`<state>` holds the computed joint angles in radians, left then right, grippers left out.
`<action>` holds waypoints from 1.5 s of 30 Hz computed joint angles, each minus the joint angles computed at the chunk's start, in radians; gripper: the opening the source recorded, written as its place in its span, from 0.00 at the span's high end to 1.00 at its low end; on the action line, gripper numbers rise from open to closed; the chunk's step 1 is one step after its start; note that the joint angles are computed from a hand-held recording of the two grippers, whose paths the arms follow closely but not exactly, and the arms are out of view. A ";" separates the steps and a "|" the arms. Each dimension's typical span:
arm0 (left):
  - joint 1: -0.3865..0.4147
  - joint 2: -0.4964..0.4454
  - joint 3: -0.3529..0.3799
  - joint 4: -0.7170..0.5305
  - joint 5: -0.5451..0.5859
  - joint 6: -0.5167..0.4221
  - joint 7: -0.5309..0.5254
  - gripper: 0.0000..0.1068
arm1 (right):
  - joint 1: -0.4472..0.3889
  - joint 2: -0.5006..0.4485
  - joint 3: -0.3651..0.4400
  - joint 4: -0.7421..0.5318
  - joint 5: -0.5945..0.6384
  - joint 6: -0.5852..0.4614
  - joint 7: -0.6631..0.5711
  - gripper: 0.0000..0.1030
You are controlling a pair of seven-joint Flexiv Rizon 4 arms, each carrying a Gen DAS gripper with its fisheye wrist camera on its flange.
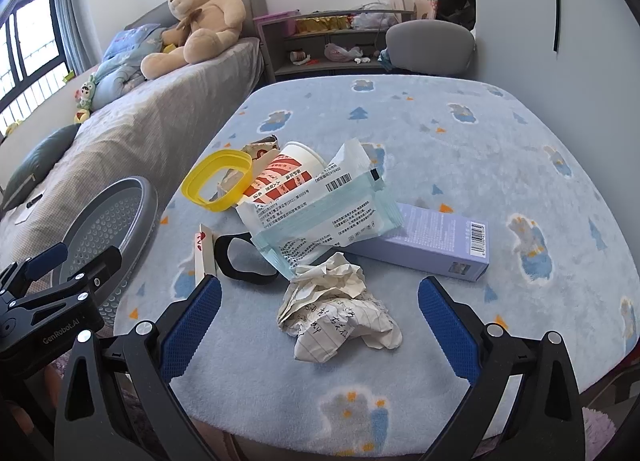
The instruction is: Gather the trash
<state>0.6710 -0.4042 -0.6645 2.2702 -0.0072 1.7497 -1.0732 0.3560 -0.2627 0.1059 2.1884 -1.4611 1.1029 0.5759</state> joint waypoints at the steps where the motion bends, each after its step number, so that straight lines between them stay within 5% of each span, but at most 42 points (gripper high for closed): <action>1: 0.004 0.000 -0.003 0.001 0.001 -0.001 0.001 0.17 | 0.000 0.000 0.000 0.000 -0.001 0.000 0.000 0.06; 36: -0.002 -0.008 0.009 0.006 0.009 0.004 0.001 0.17 | -0.002 0.002 0.000 0.002 -0.004 0.001 0.006 0.06; 45: 0.014 -0.018 -0.007 0.016 0.014 -0.010 0.003 0.17 | -0.099 0.046 -0.017 0.073 -0.073 0.131 0.070 0.06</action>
